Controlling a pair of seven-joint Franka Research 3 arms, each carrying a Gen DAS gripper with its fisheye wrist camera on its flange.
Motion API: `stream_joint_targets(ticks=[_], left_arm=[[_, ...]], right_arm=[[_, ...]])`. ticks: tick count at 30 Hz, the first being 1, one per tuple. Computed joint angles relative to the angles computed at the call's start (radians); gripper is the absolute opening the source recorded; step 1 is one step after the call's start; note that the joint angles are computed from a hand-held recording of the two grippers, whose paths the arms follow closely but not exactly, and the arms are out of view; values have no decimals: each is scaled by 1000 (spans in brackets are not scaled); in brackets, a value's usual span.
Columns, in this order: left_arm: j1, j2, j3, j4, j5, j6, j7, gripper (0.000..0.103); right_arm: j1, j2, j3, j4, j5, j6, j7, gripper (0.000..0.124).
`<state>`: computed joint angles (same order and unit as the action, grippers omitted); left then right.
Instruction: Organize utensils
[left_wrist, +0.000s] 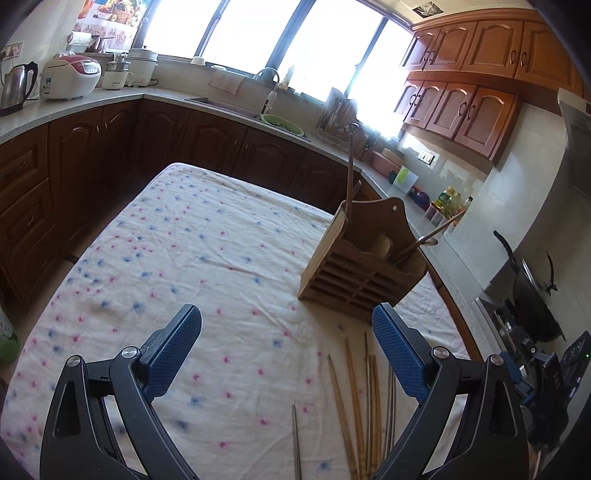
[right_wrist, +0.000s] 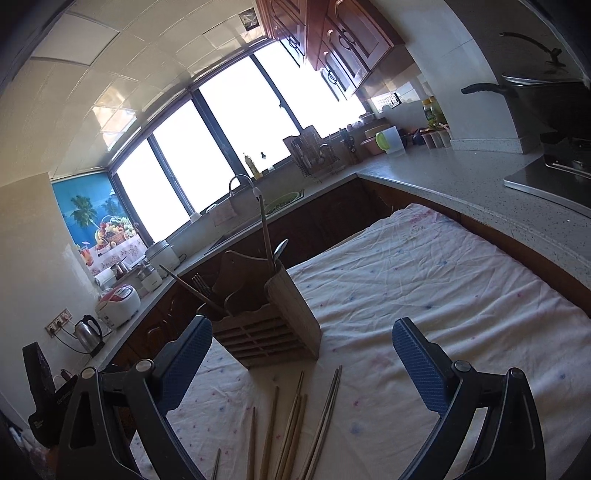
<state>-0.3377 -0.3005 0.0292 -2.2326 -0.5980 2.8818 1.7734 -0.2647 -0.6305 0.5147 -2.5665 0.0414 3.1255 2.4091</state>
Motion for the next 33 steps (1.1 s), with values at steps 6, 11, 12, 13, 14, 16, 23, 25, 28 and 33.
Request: stream_joint_targets(ticks=[6,11,12,13,14,16,23,25,28,33], left_arm=[[13,-30,-8,-74,32,-25,-47,96],[24,-40,-20,-111,80,-39,-88,96],[22,-40,-18,-115,82,-42,-92,96],[21,-41,-17,-120,85,-45,-97,96],[21,-42,-17,-123,89,-49,-102,96],[19,-43,-15,-129,93,-57,-107,96],[22,-51,-14,-137,111,-76,-112,96],[20,-51,-12,-137,110,-79,-111,96],[22,-52,-10,-138,110,-90,-108,96],[22,-48,-7,-141,98,-106,-96,96]], right_arm=[[70,-40,-33,-61,7,-49,0,99],[107,-45,-51,-89,-9,-91,2,98],[114,-40,-54,-85,-19,-111,-4,97],[123,-32,-58,-80,-30,-130,-11,95],[139,-18,-68,-72,-40,-144,-21,86],[176,23,-90,-42,-62,-187,-51,67],[408,232,-220,84,-78,-309,-224,32],[444,274,-237,112,-87,-351,-249,32],[428,280,-214,130,-195,-419,-209,29],[465,197,-277,56,-150,-442,-240,23]])
